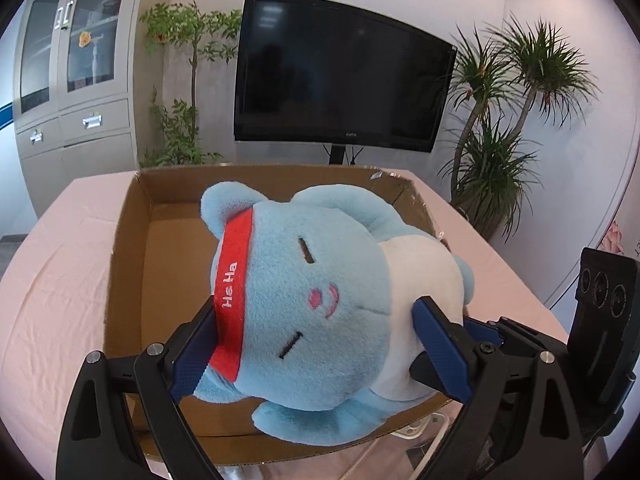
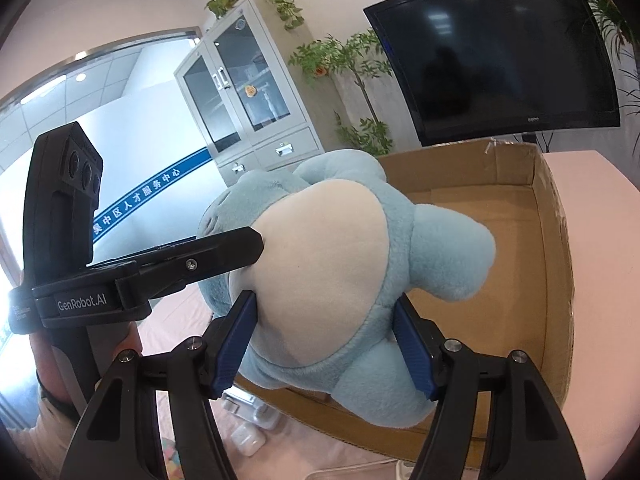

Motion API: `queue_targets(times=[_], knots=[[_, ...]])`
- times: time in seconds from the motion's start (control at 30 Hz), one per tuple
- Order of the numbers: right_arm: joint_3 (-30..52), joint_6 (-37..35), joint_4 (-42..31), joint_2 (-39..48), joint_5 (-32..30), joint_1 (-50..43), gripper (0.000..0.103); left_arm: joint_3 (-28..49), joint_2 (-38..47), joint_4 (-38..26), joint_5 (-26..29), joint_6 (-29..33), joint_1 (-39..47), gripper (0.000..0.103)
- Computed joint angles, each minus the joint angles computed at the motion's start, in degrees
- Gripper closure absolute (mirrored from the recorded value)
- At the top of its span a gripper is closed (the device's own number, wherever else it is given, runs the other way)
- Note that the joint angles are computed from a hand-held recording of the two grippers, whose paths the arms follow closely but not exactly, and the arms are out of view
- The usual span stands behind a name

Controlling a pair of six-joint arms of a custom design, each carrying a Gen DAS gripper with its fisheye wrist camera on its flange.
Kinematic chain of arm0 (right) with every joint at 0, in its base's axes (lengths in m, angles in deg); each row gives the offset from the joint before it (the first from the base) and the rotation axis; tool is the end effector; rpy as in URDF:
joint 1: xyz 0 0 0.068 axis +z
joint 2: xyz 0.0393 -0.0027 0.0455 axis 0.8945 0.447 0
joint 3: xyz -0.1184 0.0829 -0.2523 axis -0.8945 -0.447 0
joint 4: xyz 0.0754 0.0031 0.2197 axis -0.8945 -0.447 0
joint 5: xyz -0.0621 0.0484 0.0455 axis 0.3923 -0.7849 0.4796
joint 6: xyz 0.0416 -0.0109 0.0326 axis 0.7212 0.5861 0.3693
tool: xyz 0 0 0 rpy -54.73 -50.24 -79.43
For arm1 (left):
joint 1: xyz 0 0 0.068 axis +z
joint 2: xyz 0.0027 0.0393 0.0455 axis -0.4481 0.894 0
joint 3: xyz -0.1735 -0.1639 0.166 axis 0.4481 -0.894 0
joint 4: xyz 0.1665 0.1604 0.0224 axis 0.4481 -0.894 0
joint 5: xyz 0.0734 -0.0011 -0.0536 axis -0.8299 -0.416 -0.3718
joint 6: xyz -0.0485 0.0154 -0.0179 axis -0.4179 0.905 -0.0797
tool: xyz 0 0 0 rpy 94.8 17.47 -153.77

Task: Organize objects
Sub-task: 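Carry the plush toy over the cardboard box, lower it and open both grippers, then move both grippers to the black product box and close on it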

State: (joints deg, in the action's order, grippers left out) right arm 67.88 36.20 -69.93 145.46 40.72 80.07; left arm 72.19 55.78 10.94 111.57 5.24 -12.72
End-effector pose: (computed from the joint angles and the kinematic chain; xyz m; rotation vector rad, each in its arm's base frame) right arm 0.2795 0.0988 0.3591 -0.3610 2.0777 0.7384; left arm 0.3089 0.0601 0.4105 0.1545 2.2067 -0.3020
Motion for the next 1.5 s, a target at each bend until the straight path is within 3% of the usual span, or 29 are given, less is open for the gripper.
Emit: queue_targets(times=[0.17,0.27,0.3,0.33,0.4,0.6,0.73,0.83,0.97,1.03,1.13,1.23,1.33,1.4,1.5], knots=[[-0.32,-0.99,1.35,4.36,1.31,-0.74,0.036,-1.93,2.67,0.86,-2.83,1.00,-2.19,0.010],[0.52,-2.64,1.25,7.34,0.94,-0.32,0.046,-2.04,4.65,-1.73,0.37,4.74,-4.25,0.024],[0.30,-3.64,1.04,7.97,-0.97,-0.48,0.051,-3.31,4.19,-0.57,-4.97,4.24,-6.73,0.020],[1.50,-4.70,-0.69,9.57,0.94,0.47,0.051,-6.75,2.57,3.28,-11.08,3.71,-9.30,0.023],[2.55,-5.96,-2.30,11.11,9.20,2.36,0.051,-8.75,1.72,4.49,-13.21,3.23,-10.69,0.022],[5.92,-7.78,-7.74,7.97,7.64,-1.86,0.050,-5.69,-1.58,0.03,-9.10,-1.25,-5.09,0.020],[11.87,-7.24,-16.37,6.46,6.00,-6.11,0.040,-4.32,-4.35,-4.99,-4.28,-0.16,-0.05,0.019],[14.51,-7.31,-20.92,4.20,7.39,-6.88,0.034,-7.42,-7.99,-7.36,-0.57,0.87,2.07,0.018],[15.96,-7.00,-24.34,-2.11,9.88,-6.69,0.031,-17.36,-15.17,-8.23,3.15,2.83,4.41,0.018],[15.68,-6.83,-24.63,-5.42,10.11,-6.73,0.020,-22.82,-18.38,-8.63,4.38,3.50,5.14,0.018],[12.22,-6.95,-25.26,-9.02,6.02,-8.80,0.014,-27.47,-20.89,-11.57,8.26,5.29,6.55,0.018],[4.75,-12.77,-27.10,-12.59,4.08,-11.94,0.014,-33.93,-24.48,-13.72,13.60,7.82,8.28,0.018],[-4.97,-21.30,-28.44,-14.88,-2.48,-20.19,0.014,-39.05,-26.12,-14.45,16.39,8.81,6.44,0.018],[-11.52,-28.32,-29.67,-14.22,-7.85,-26.05,0.016,-42.09,-26.99,-11.62,15.66,4.95,3.51,0.018],[-18.77,-34.41,-27.87,-9.18,-13.44,-30.99,0.029,-45.27,-25.55,-6.68,15.80,-0.36,-0.12,0.021]])
